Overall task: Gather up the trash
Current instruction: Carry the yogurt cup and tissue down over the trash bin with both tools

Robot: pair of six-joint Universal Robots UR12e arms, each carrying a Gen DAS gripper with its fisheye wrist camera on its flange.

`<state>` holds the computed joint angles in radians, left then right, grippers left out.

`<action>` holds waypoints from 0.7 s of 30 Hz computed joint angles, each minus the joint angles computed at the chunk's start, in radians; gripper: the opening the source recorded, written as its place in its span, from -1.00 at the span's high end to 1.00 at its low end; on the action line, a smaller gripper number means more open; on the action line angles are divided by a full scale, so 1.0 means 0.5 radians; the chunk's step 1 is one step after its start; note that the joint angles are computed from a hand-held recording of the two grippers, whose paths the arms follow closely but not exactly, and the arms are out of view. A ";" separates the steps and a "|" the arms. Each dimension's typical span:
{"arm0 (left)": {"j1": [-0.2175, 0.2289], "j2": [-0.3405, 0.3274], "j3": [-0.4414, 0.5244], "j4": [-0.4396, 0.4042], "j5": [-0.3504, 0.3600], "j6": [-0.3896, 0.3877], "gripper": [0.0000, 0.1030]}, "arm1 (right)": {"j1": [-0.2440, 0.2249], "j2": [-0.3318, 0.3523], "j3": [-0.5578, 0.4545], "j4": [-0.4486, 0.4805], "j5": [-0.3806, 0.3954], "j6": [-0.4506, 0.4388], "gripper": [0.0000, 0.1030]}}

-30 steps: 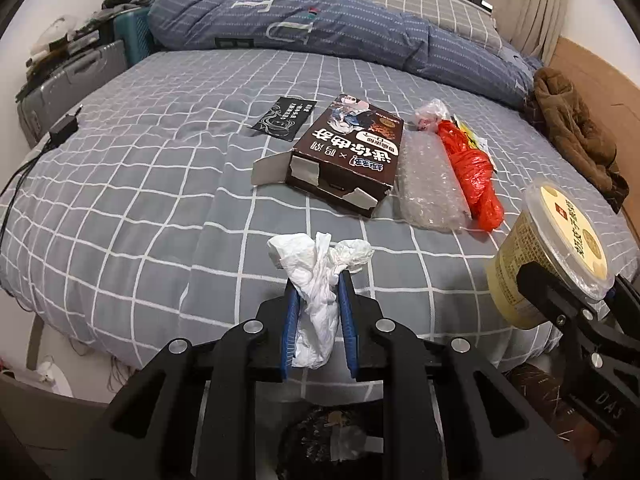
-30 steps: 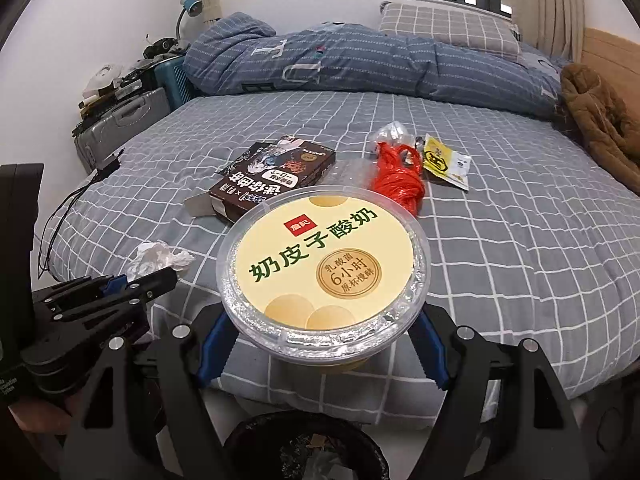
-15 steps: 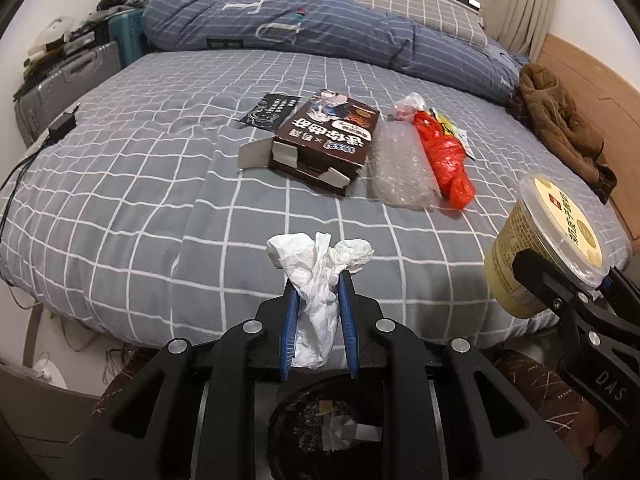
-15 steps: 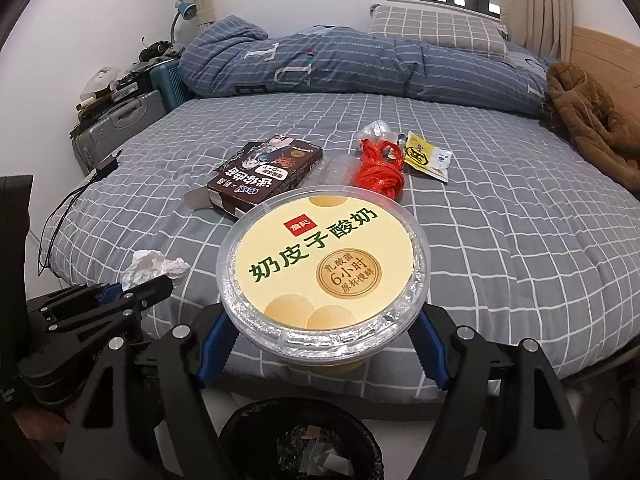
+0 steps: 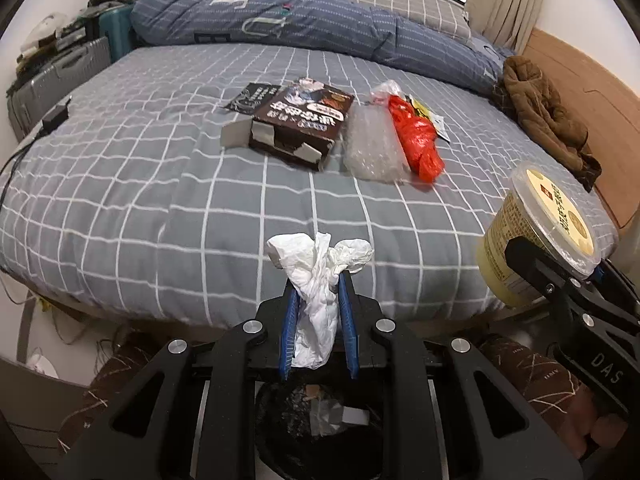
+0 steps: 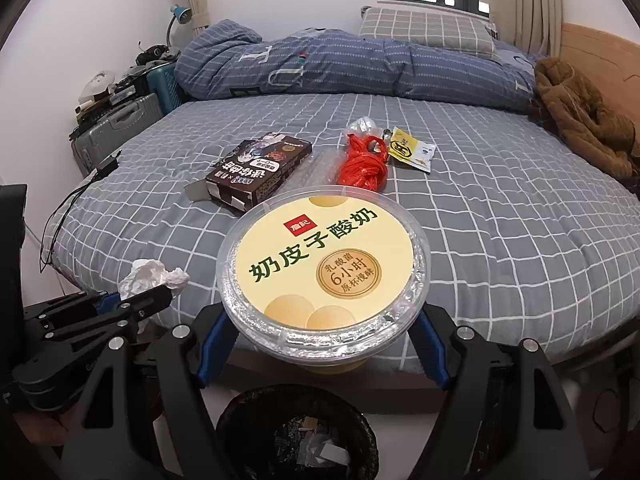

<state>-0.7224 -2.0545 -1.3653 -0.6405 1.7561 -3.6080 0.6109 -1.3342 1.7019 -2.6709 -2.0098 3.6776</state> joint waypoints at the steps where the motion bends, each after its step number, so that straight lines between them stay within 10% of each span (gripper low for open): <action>1: -0.004 0.005 -0.008 -0.003 0.003 0.002 0.63 | 0.002 -0.007 0.010 0.002 0.004 0.005 -0.40; 21: -0.041 0.079 -0.163 -0.063 -0.066 -0.053 0.63 | 0.061 -0.078 0.139 0.145 0.076 0.129 -0.40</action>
<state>-0.7431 -2.0149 -1.4470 -0.6722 1.7230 -3.6345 0.6415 -1.3734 1.7715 -2.5984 -1.9719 3.7421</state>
